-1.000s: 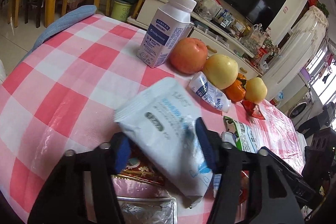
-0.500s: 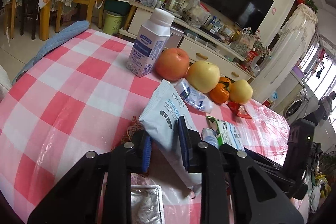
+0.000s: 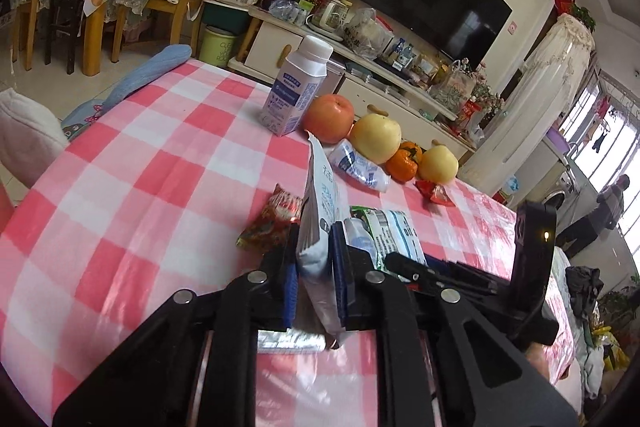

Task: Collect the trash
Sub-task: 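Lift the wipes packet with the left tool while the right grasps the blue-white snack packet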

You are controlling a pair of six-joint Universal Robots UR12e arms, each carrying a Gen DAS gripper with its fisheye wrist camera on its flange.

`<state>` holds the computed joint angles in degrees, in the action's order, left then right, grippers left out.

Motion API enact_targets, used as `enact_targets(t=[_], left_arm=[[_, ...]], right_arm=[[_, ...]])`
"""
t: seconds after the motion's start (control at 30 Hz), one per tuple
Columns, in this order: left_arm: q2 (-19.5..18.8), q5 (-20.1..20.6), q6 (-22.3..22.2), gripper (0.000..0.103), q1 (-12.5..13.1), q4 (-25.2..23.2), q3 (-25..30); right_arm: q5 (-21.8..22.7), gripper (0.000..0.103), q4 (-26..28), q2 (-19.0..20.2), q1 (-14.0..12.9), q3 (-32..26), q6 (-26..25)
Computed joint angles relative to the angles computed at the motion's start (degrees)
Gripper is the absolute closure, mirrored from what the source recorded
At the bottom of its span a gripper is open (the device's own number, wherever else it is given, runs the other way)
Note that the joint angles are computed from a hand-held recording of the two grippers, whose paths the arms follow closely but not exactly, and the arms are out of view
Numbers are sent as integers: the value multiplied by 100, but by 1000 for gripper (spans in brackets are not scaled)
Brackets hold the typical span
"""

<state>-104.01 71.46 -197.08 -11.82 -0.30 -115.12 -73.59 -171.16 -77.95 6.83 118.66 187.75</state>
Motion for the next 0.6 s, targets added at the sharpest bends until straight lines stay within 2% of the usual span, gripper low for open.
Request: enact_targets(t=[0.17, 0.3, 0.4, 0.47, 0.57, 0.6], left_arm=[[199, -25, 16, 86, 97, 15, -280], [179, 103, 11, 83, 94, -6, -330], [103, 157, -8, 74, 94, -92, -294], [21, 116, -82, 59, 83, -153, -249], [-94, 161, -164, 56, 24, -121, -194], [-142, 292, -200, 56, -12, -62, -174]], right_arm=[[-70, 62, 43, -52, 163, 5, -294], [-28, 62, 93, -103, 220, 31, -338], [187, 61, 172, -132, 170, 66, -354], [289, 60, 205, -138, 154, 74, -360], [281, 59, 224, -131, 167, 59, -379], [305, 56, 228, -131, 168, 59, -385]])
